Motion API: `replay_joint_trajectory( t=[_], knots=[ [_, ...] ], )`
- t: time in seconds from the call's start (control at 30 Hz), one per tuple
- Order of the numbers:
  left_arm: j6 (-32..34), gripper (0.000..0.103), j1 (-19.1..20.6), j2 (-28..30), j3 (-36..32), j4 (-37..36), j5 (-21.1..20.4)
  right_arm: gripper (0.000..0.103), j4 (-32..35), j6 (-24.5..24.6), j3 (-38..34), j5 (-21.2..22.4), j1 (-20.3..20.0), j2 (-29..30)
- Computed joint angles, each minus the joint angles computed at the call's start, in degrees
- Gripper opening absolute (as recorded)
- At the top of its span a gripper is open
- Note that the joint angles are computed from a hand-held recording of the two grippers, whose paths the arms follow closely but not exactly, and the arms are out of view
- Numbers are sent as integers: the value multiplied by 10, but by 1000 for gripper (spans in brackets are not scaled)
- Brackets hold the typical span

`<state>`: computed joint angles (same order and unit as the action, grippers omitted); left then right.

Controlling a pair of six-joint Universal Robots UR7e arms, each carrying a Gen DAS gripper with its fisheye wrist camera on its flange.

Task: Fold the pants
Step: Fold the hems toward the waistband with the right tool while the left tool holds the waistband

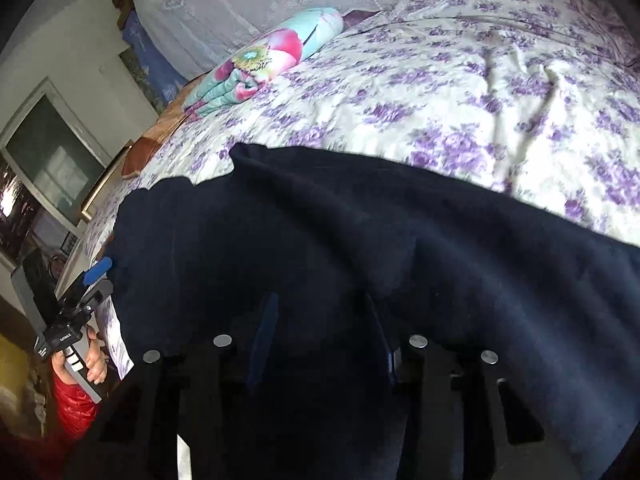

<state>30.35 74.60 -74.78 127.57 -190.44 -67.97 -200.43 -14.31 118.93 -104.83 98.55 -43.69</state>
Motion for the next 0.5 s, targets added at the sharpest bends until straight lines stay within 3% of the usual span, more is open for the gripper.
replay_joint_trajectory(
  t=[0.1,0.17,0.43,0.5],
  knots=[
    [-48,98,24,27,-54,28,-4,46,1,-39,-39,-15,38,8],
    [-74,98,47,44,-76,44,-35,46,28,-63,-85,-18,51,30],
    [0,98,17,69,-46,-32,44,44,151,-77,-278,-49,63,156],
    [5,98,15,73,-44,-43,52,38,170,-79,-306,-65,63,180]
  ],
)
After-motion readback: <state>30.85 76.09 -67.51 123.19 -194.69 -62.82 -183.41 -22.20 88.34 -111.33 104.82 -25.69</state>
